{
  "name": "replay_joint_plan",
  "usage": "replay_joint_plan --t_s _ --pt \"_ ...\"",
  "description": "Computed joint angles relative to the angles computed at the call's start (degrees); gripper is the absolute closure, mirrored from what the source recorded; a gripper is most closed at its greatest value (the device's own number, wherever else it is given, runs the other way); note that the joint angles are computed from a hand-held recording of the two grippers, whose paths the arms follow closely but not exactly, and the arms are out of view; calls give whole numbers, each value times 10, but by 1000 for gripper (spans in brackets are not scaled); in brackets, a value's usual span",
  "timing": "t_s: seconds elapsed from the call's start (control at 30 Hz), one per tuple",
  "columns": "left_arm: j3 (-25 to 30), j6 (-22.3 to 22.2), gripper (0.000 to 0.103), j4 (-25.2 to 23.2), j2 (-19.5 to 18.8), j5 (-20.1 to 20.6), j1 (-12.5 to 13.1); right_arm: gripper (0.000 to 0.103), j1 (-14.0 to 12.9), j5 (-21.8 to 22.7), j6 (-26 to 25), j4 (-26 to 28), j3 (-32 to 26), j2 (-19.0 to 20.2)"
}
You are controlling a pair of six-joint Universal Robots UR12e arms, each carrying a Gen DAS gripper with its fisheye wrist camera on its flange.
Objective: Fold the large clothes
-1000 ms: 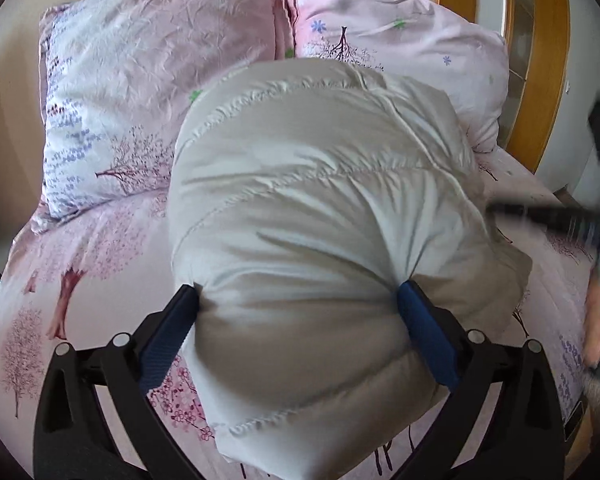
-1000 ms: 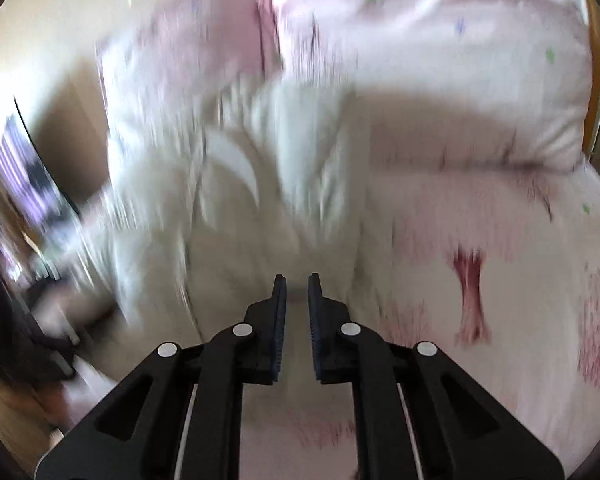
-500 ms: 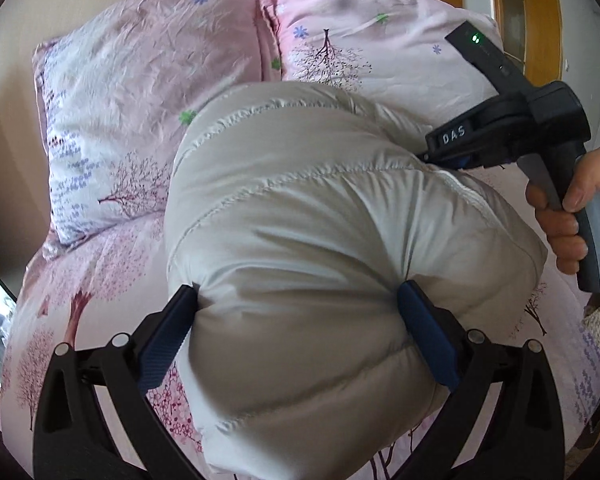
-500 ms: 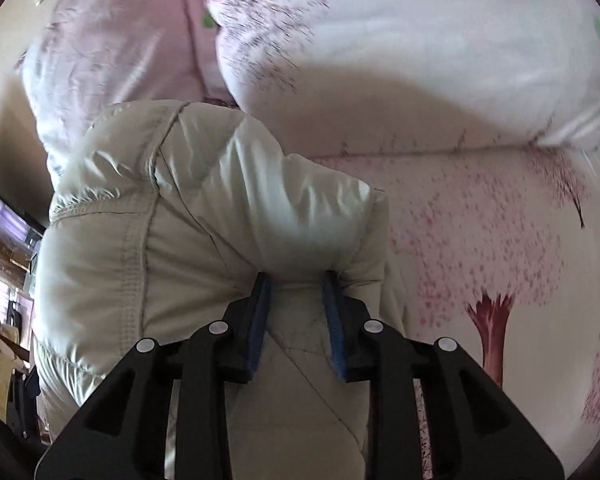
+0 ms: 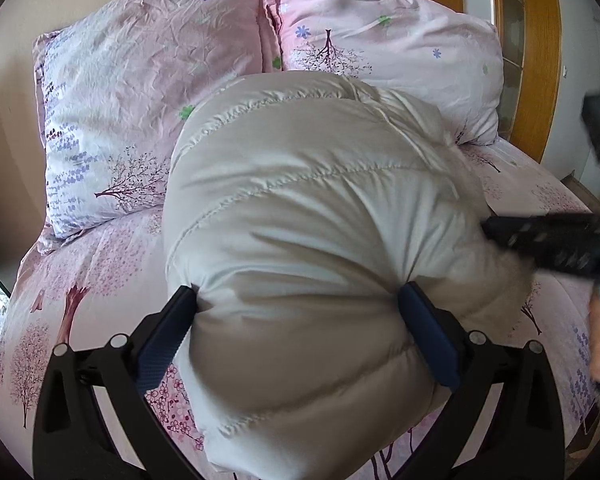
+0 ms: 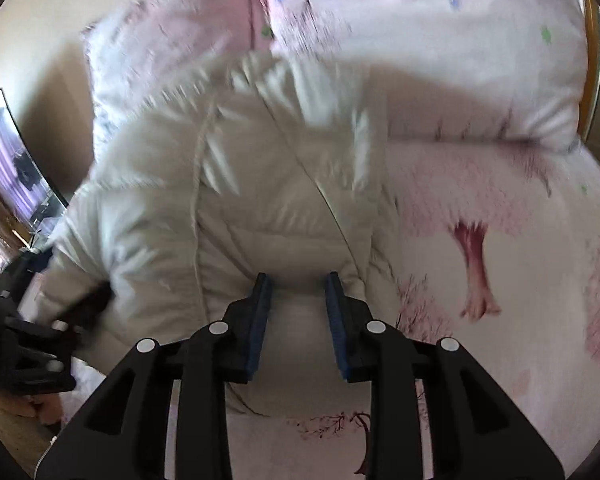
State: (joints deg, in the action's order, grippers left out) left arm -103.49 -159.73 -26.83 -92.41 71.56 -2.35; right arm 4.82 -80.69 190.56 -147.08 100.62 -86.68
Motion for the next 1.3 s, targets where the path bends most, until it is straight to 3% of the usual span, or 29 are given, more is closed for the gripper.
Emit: replay_joint_plan --t_s 0.3,0.33,0.43,0.57,0.8,0.9,1.03,1.2,1.3 --pt "-8 -32 2 24 9 -5 5 73 -7 20 25 -7 6 3" --pt "-13 -41 2 34 13 -8 8 70 -7 15 26 -13 9 0" --pt "-29 -62 2 72 23 0 15 35 4 -35 38 -38 20 -14" --pt "-35 -71 2 72 32 12 18 27 -1 -31 55 -78 38 -28" --pt "-41 -74 2 77 39 21 19 24 11 -79 53 -93 45 -33" --pt "-40 -74 2 65 40 16 22 25 26 -146 38 -20 22 -16" --pt "-42 -81 2 41 47 -13 34 25 27 -152 41 1 16 -3" --pt "-62 -87 2 45 69 -5 50 22 25 -153 46 -54 39 -23" --pt "-71 -99 2 36 81 13 58 6 25 -160 50 -102 59 -37"
